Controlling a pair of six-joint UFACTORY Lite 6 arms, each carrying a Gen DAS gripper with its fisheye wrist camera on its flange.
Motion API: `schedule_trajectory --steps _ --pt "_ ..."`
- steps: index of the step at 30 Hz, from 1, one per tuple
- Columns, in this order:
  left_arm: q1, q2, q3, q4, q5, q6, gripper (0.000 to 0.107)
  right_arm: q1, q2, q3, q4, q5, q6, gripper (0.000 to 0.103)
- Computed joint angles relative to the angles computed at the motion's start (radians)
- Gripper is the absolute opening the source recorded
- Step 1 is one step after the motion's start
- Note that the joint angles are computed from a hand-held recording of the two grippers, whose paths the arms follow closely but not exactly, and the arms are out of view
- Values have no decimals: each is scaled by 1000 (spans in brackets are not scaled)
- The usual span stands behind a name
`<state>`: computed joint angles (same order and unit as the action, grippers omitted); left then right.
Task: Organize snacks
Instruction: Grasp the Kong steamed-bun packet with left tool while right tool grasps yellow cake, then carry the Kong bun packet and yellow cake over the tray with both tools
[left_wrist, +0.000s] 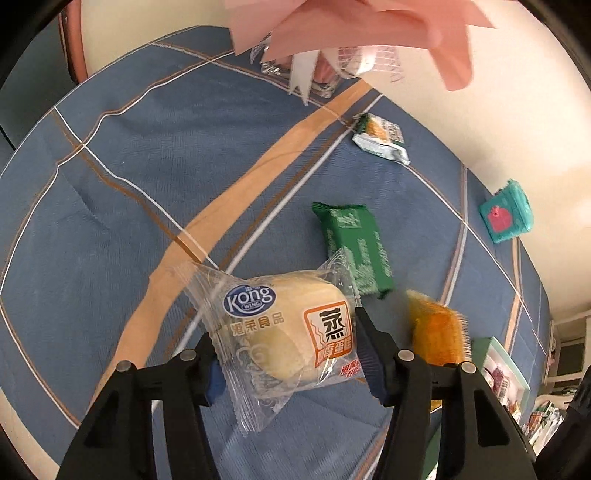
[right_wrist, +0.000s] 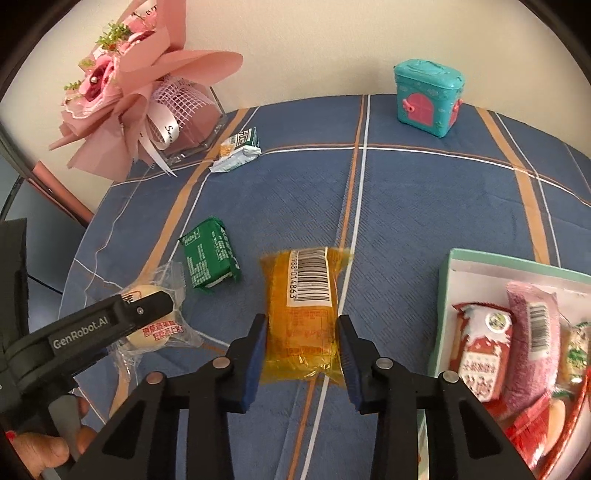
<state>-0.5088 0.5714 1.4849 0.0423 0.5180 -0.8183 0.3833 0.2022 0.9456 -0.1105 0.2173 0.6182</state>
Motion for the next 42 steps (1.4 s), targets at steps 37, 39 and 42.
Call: schedule_trajectory --steps 37,39,42 --pt "-103 -107 -159 -30 18 -66 61 48 -86 -180 -9 39 -14 41" --pt "-102 -108 -163 -31 18 -65 61 52 -72 -172 -52 36 25 43" --pt "-99 -108 -167 -41 16 -57 61 54 -54 -169 -77 27 52 45"
